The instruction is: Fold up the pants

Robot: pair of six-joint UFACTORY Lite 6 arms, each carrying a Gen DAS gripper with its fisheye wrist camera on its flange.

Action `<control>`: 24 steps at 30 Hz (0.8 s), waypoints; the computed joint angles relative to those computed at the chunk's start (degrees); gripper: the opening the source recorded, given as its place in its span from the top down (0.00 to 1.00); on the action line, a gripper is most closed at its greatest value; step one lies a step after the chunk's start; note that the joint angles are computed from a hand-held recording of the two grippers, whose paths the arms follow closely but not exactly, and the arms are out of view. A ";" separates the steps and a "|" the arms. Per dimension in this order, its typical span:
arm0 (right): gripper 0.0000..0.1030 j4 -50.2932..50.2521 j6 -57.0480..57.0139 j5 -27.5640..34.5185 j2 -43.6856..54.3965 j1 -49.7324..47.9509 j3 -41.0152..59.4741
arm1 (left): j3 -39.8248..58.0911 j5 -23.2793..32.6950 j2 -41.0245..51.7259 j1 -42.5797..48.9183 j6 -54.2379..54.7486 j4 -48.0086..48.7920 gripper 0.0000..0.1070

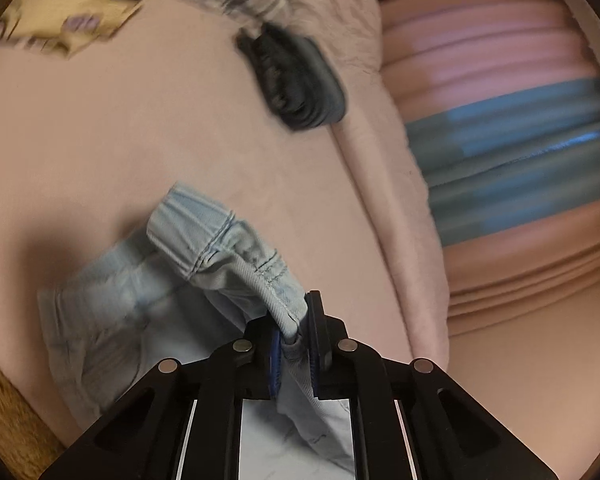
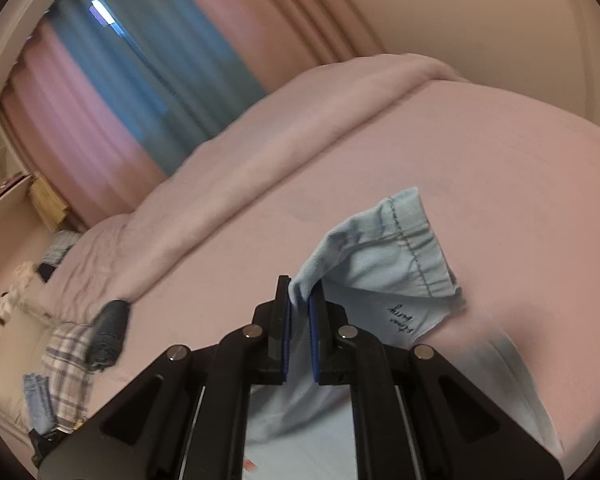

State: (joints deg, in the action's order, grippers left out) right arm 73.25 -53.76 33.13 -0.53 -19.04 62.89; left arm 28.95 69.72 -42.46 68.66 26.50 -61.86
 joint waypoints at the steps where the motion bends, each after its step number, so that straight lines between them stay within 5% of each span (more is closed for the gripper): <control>1: 0.92 -0.10 1.27 1.69 1.67 0.70 4.29 | 1.50 2.29 0.63 2.52 1.30 -0.69 0.93; 5: 0.92 11.24 -11.75 8.89 -6.89 -3.52 -0.06 | 4.01 11.39 2.19 13.54 8.41 -1.14 0.93; 7: 0.91 8.17 -13.69 11.73 -12.98 -8.83 -8.63 | 3.48 13.39 4.10 16.06 12.58 1.91 0.93; 10: 0.91 3.07 -22.12 14.95 -16.64 -19.89 -23.90 | 0.33 12.83 5.66 17.72 18.95 8.60 0.93; 16: 0.93 1.89 -41.75 7.40 -3.86 -33.42 -38.55 | -6.73 7.96 5.24 19.86 25.00 18.41 0.93; 19: 0.93 2.58 -43.75 11.49 -2.67 -38.19 -38.69 | -6.78 7.28 5.72 19.69 25.12 19.25 0.92; 24: 0.93 -2.58 -42.00 20.78 -14.27 -48.25 -41.69 | -6.12 6.41 3.47 16.58 22.87 19.41 0.92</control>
